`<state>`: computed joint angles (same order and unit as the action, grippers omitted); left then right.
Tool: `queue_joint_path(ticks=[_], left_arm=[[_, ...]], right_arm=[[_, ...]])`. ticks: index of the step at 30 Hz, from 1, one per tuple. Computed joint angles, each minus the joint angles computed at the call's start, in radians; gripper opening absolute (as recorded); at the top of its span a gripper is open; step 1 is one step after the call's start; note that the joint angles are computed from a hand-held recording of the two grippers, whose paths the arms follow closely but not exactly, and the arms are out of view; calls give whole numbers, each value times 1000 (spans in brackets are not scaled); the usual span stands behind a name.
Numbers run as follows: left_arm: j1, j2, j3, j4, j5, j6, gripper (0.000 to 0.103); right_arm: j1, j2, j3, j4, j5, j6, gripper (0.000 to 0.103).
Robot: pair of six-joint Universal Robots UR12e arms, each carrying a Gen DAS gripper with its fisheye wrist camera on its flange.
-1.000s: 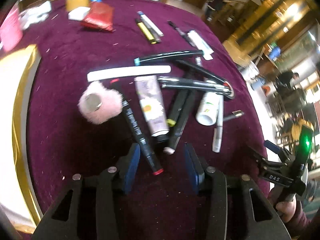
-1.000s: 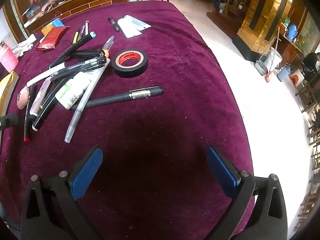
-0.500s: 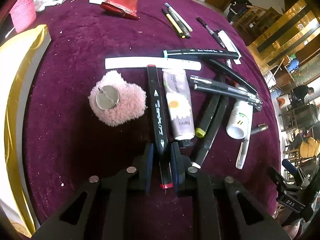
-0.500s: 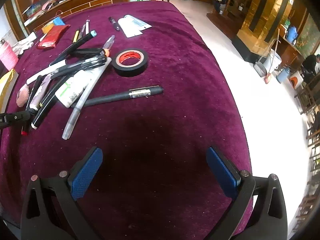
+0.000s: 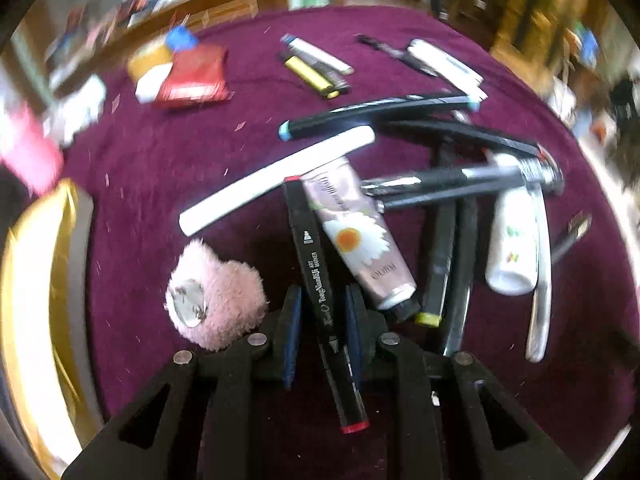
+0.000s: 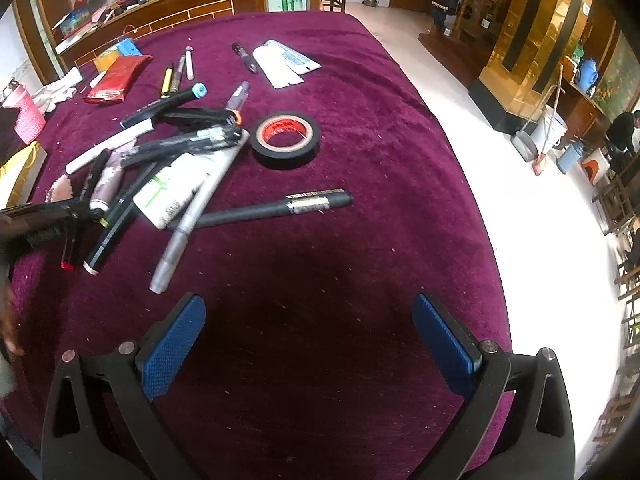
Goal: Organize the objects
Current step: 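Carry the black marker to the white tray while the right tool carries the pink puff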
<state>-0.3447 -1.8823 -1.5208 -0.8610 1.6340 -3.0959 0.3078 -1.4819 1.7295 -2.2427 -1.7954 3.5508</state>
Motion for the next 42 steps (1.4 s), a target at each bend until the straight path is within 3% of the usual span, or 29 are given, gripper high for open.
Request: queue_joint_path(ticks=[2,8,9,15,18,21,26,32,36,37,39,40,42], left_arm=[[11,13,-17,7,-35,12,15],[81,82,-91,41,-224,-59,11],[96,100,-108,54,-261,-71,11],[128,176,-174,116,-333,-93,11],[154,213,-206,131,-381,-108,11],[179,238,-228,127,-408,-129,11],[213,277,-262,136,-391,-128,11],[271,318,-298,139,-380,-133,11],[317,341,-322,124,-381,-147,11],[328,345,-326,120,-381,-147,11],[348,351,-334,114,-380,-150,11],[354,351,-335,112,-384,-149,11],[367,350,-336,112,-389,-145,11]], right_arm=[[7,5,-10,-2,-11,-6,103],[17,21,-45,-4,-15,-9,103],[16,24,-50,-5,-2,-8,103],[-14,41,-69,-7,131,65,103],[-3,61,-102,-33,160,42,103],[18,102,-170,-34,214,-39,103],[55,199,-294,16,326,-108,103],[126,321,-437,99,253,-247,103],[147,376,-497,138,186,-267,102],[148,387,-509,150,184,-263,97],[145,404,-527,187,201,-243,72],[141,410,-535,212,217,-227,45],[134,405,-522,209,248,-191,41]])
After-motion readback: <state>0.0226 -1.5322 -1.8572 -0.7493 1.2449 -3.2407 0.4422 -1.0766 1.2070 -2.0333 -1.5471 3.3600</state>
